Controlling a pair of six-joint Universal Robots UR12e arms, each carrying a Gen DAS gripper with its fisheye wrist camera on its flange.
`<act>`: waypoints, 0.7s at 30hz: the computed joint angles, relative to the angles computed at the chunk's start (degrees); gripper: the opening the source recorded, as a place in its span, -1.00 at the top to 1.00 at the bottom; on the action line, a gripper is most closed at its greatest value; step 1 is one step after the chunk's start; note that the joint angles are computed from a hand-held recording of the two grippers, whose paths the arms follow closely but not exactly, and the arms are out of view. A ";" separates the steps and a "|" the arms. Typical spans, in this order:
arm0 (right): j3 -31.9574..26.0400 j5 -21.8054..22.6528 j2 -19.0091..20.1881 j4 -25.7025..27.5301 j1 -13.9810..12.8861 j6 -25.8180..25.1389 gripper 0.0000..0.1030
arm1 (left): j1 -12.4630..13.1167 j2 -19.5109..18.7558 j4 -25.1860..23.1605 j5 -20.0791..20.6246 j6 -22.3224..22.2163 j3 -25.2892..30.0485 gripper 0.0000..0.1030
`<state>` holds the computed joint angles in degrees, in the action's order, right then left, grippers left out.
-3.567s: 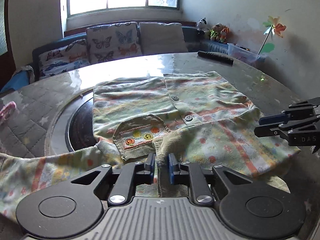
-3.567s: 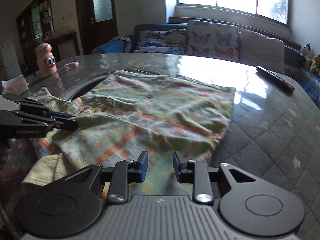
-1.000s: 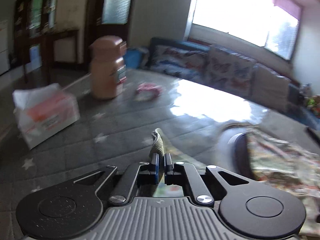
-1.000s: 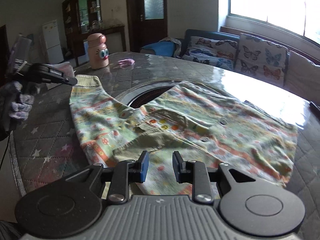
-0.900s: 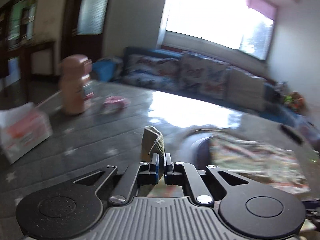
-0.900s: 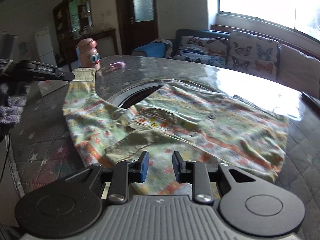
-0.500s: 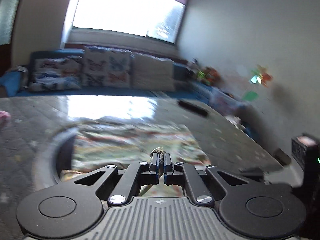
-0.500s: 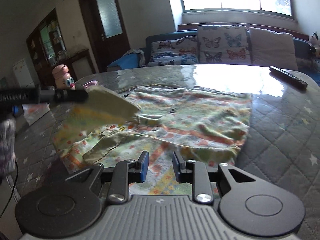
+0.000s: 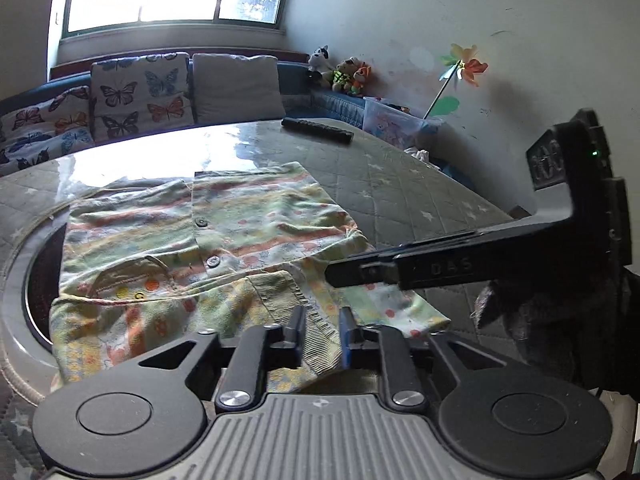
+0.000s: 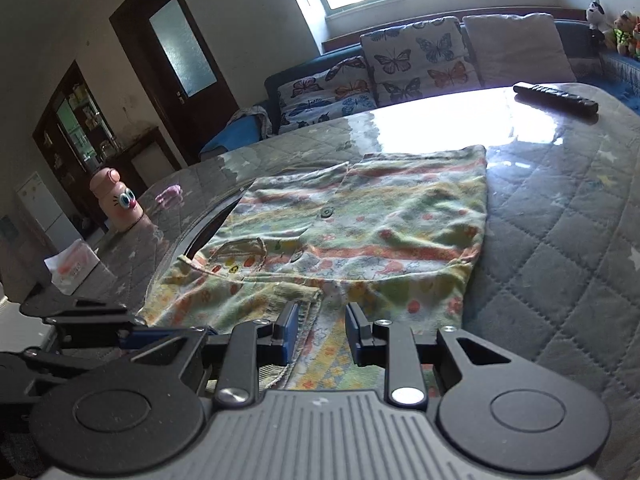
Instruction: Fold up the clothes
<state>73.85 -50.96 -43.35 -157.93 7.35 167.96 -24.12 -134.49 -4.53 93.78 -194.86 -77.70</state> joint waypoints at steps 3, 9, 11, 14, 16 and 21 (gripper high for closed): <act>-0.45 -0.53 0.28 1.90 0.73 -1.91 0.50 | 0.09 0.89 1.70 2.63 0.32 -1.55 0.34; -1.10 -1.77 0.63 4.15 1.72 -3.13 0.50 | 0.78 2.90 2.24 10.44 -3.78 -5.03 0.17; -1.10 -2.15 0.51 4.41 1.84 -3.39 0.51 | 1.06 3.45 1.82 13.00 -5.51 -6.12 0.16; -1.07 -3.01 0.27 4.26 1.98 -3.55 0.83 | 1.48 3.98 0.81 15.38 -7.87 -7.33 0.14; -0.90 -3.13 0.07 2.58 1.99 -3.07 0.85 | 1.65 4.13 0.19 16.48 -8.53 -7.84 0.14; -0.14 -3.23 -0.64 -3.75 1.85 -0.99 0.87 | 1.71 3.80 -1.02 17.40 -8.20 -7.69 0.14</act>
<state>73.72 -54.19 -43.99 -161.68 9.20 166.97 -22.41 -130.69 -5.54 111.18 -203.06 -85.40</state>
